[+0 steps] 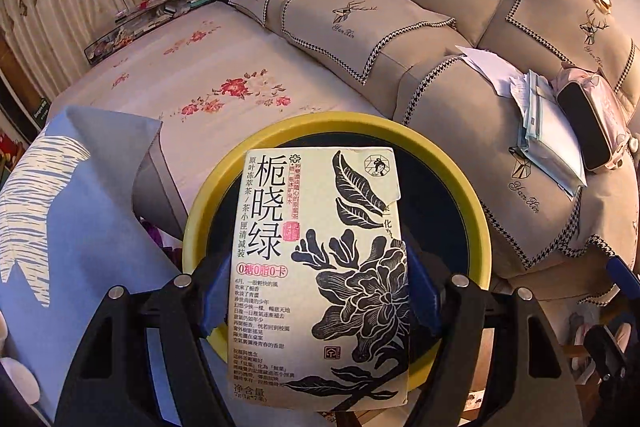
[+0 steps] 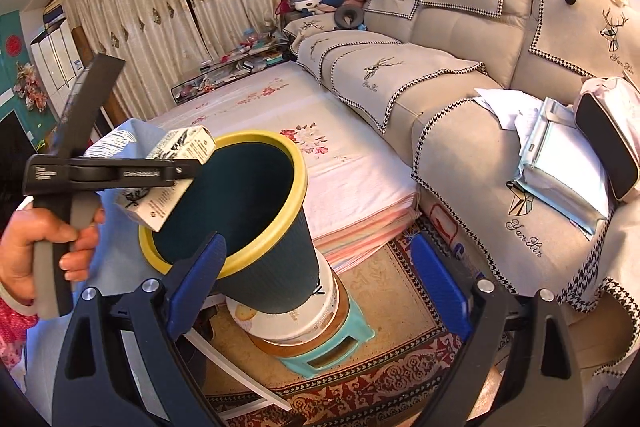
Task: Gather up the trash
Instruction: 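Open the left gripper to drop the tea box into the bin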
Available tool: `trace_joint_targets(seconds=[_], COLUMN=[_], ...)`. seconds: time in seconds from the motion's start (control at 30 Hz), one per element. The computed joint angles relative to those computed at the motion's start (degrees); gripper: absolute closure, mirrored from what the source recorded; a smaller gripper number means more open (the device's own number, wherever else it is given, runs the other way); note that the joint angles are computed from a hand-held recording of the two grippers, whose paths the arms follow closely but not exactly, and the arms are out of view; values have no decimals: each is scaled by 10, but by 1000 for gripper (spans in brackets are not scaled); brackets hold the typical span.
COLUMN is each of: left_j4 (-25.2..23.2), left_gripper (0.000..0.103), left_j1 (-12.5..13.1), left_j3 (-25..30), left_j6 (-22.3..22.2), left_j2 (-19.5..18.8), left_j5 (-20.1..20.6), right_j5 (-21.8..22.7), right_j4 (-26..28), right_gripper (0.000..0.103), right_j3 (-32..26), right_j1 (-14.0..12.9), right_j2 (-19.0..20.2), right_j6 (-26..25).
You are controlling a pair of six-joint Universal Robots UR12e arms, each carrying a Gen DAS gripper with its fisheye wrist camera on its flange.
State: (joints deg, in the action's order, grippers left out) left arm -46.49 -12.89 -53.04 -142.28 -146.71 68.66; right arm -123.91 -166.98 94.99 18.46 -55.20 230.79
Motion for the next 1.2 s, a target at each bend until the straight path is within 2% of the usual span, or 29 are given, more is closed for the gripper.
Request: trace_joint_targets(seconds=[0.07,0.2,0.37,0.53,0.63,0.77,0.93,1.03,1.2], left_j4=[10,48,91,243,333,438,534,556,570], left_gripper=[20,15,13,5,5,5,5,5,5], left_j1=[-1,8,42,98,136,184,221,237,255], left_j3=[-2,-30,-99,-205,-248,-283,-296,-285,-250], left_j6=[-11,-21,-47,-96,-138,-204,-247,-270,-295], left_j2=[0,21,79,148,173,190,185,170,135], left_j5=[6,-12,-80,-146,-159,-120,-42,-8,10], right_j5=[0,3,15,32,44,70,109,129,183], right_j4=[1,-3,-7,-4,0,10,29,52,97], right_gripper=[14,14,13,13,13,13,13,13,13], right_j3=[-1,-3,-11,-37,-63,-113,-198,-259,-390], right_j1=[1,4,8,13,16,23,31,38,46], right_j2=[0,1,5,18,30,53,89,116,175], right_j6=[0,-3,-6,-37,-64,-116,-182,-218,-271])
